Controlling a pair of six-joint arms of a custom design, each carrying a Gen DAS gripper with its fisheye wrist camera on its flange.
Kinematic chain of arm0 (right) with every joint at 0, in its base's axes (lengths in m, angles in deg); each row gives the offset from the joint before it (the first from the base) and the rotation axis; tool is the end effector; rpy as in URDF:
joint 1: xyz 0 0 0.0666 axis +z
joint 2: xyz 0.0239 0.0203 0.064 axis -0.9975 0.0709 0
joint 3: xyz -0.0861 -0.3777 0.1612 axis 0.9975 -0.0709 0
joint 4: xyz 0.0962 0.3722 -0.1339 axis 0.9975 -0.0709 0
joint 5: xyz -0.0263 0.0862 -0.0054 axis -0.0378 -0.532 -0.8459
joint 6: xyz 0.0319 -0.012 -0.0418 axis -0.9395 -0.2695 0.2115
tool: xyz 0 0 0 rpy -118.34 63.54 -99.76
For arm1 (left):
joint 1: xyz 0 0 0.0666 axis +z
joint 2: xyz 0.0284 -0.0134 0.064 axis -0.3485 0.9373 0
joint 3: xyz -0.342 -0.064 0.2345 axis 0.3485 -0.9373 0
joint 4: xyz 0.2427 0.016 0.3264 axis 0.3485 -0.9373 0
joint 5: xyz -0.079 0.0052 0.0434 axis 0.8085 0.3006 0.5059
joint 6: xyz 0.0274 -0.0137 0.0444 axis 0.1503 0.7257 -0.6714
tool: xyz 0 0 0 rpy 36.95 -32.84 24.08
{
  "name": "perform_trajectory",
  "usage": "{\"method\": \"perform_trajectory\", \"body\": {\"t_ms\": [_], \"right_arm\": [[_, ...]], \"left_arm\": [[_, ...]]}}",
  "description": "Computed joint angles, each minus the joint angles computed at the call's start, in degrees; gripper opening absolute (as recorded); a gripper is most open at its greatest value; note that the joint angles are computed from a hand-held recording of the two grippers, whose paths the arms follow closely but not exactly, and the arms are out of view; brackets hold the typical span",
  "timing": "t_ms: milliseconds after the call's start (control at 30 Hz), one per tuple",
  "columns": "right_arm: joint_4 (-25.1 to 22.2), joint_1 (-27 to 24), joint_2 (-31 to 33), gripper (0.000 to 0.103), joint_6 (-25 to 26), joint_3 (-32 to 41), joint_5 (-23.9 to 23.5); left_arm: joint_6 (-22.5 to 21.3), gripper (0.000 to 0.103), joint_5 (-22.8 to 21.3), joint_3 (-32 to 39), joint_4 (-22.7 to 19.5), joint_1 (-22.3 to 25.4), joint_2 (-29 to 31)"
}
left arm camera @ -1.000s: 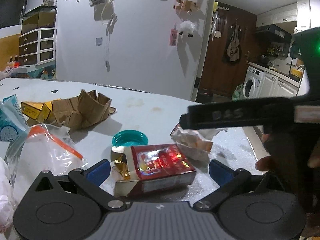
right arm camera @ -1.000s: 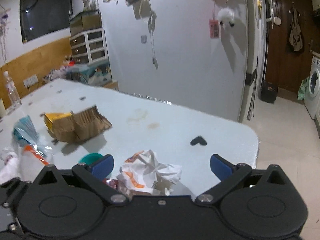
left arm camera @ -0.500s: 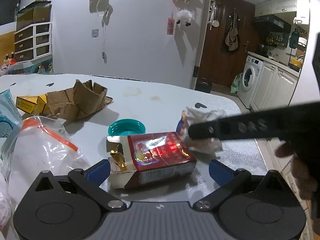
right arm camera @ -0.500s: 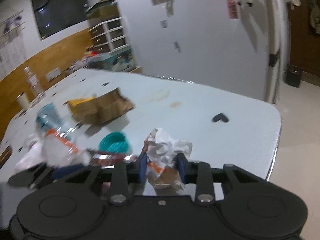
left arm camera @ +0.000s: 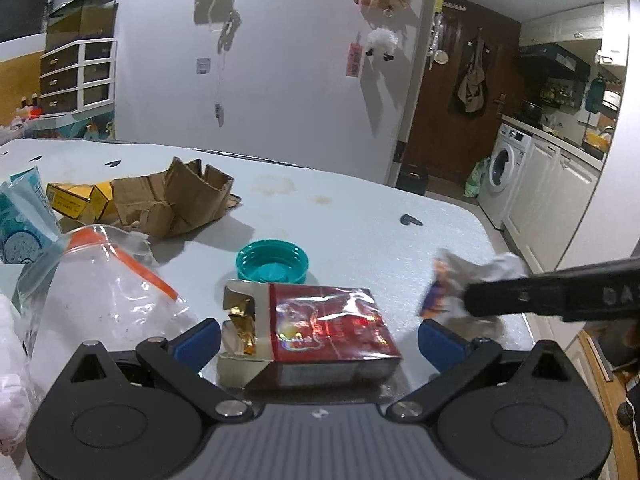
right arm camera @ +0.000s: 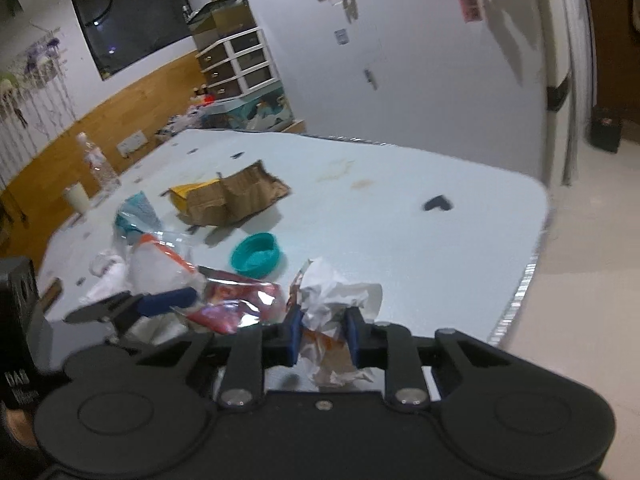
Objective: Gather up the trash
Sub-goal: 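Close the left gripper on the red cigarette box while the right gripper grasps crumpled paper, then lift the red box with the left gripper while the right gripper lifts the paper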
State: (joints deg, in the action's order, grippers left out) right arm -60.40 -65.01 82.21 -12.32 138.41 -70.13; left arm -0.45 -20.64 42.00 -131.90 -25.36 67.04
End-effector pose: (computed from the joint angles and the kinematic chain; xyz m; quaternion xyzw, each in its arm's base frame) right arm 0.5032 0.1941 0.7062 -0.0309 0.8919 0.1784 0.4145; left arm 0.5369 -0.0583 0.6705 0.1433 0.8731 -0.1437 0.4434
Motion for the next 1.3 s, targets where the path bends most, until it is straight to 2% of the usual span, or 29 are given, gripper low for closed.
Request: {"method": "perform_trajectory", "body": {"t_ms": [167,400,500,600,833,933,1000,1100,1300], "right_arm": [[1.7,0.24,-2.38,0.025,2.6,-3.65,3.18],[4.09,1.11,-3.9,0.044,7.57,-7.27,5.76],[4.56,1.18,-3.78,0.047,8.01,-7.48,5.83],[4.69,1.34,-3.22,0.052,7.57,-6.97,6.61],[5.26,1.67,-2.5,0.054,7.0,-7.2,8.02],[6.02,1.84,-2.79,0.047,7.15,-8.02,8.29],[6.64,1.94,-3.21,0.035,7.24,-8.65,8.56],[7.74,1.89,-4.15,0.023,6.22,-9.79,8.52],[9.52,2.64,-5.94,0.018,6.36,-11.77,11.9]], "left_arm": [[0.4,0.103,-3.9,1.34,-0.49,-1.48,1.12],[0.43,0.103,-5.75,2.93,-2.16,-2.15,2.23],[0.38,0.101,-5.97,2.82,-2.0,-2.23,2.22],[1.09,0.091,-6.68,2.07,-0.89,-2.24,1.75],[0.83,0.089,-5.14,1.87,-0.77,-1.62,1.53],[1.03,0.089,-4.34,2.55,-1.77,-1.19,1.67],[1.15,0.089,-4.2,2.78,-2.07,-0.93,1.62],[1.27,0.089,-4.14,2.78,-2.05,-0.62,1.26],[0.64,0.089,-5.6,1.96,-0.93,-0.81,-0.09]]}}
